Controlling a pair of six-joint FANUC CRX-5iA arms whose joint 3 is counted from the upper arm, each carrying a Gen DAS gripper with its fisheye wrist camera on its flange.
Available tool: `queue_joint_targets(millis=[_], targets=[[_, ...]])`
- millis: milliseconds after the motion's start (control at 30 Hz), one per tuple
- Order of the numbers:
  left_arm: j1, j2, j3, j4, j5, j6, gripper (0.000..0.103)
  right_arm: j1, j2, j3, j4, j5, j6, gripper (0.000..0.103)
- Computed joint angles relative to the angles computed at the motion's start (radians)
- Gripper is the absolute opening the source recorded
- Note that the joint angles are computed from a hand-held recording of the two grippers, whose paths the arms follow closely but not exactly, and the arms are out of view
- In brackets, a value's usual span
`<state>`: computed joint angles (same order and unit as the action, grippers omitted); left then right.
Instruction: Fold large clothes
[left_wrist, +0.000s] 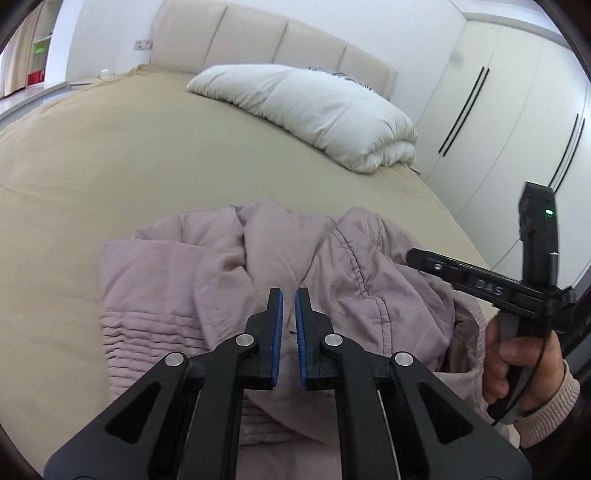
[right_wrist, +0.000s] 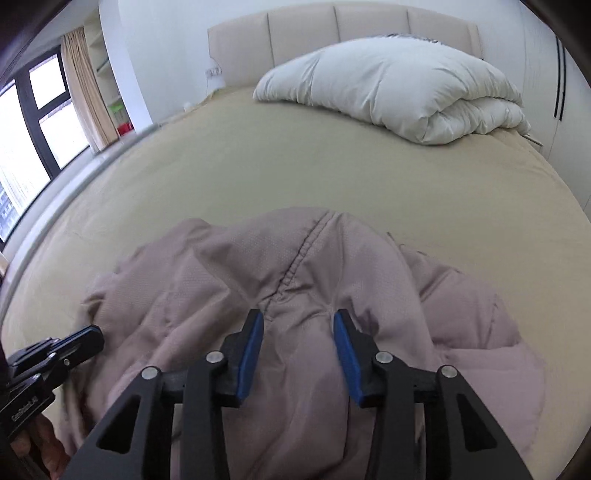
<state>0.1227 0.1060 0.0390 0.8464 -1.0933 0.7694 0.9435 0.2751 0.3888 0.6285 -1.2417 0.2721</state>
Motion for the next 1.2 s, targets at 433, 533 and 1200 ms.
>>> queue_joint_targets(millis=[433,533,1200], targets=[[0.146,-0.121,-0.139,0.011,-0.049,-0.067,0.006,0.165,0.008,-0.046,0.072,-0.076,-0.097,0.054],[0.236,-0.142,-0.146,0.028,-0.145,-0.077,0.006,0.254,-0.104,-0.210,0.256,-0.077,-0.303,0.082],[0.931,-0.277,-0.166,-0.362,-0.921,-0.425,0.065,0.984,-0.451,-0.587,0.135,-0.504,-1.276,0.085]])
